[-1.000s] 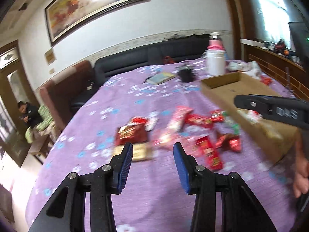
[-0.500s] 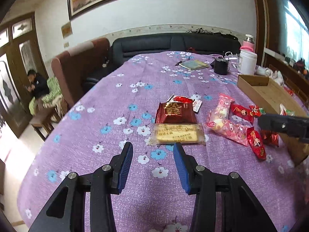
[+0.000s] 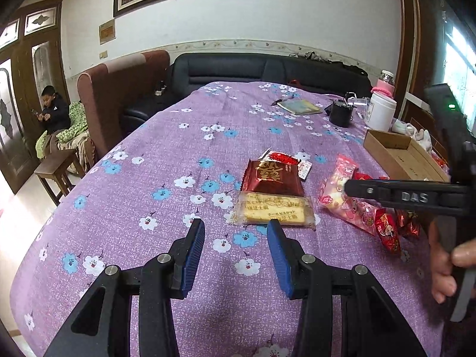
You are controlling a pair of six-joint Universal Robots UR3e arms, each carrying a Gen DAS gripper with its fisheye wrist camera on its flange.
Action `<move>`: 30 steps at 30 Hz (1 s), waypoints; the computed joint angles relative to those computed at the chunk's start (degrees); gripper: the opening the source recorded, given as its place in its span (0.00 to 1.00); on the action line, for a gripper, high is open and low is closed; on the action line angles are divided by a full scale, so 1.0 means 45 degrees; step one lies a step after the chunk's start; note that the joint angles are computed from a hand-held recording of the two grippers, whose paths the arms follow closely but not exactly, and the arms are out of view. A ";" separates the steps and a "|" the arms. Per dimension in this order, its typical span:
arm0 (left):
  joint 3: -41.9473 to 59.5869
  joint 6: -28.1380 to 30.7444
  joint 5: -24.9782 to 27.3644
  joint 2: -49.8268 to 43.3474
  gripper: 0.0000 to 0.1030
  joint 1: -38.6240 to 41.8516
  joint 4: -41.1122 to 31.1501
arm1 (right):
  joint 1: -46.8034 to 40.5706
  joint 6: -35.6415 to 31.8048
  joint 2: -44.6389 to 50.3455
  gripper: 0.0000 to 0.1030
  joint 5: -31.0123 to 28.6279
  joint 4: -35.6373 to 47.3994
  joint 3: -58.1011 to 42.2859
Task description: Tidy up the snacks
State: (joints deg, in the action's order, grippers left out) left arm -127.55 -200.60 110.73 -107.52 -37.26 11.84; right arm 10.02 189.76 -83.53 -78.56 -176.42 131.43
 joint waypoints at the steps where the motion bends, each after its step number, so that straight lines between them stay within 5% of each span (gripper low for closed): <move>1: 0.0033 -0.0011 0.0058 -0.0033 0.45 -0.0055 0.0003 | 0.0011 0.0002 0.0126 0.43 0.0043 -0.0015 -0.0061; 11: -0.0065 0.0143 0.0005 -0.0018 0.45 -0.0063 0.0217 | 0.1230 -0.0144 0.0674 0.43 0.0242 0.0309 -0.0272; 22: -0.0436 0.0013 -0.0866 0.0280 0.45 0.0532 0.0207 | 0.3987 -0.0750 0.1816 0.43 -0.3475 0.0135 -0.1384; 27: -0.0461 0.0052 -0.1562 0.0416 0.45 0.0940 -0.0100 | 0.3482 -0.1292 0.1133 0.30 -0.3000 0.0221 -0.0685; 30: -0.0279 0.0452 -0.2416 0.0572 0.45 0.1290 -0.0702 | 0.2413 -0.1016 0.0536 0.25 -0.1584 -0.0321 0.0206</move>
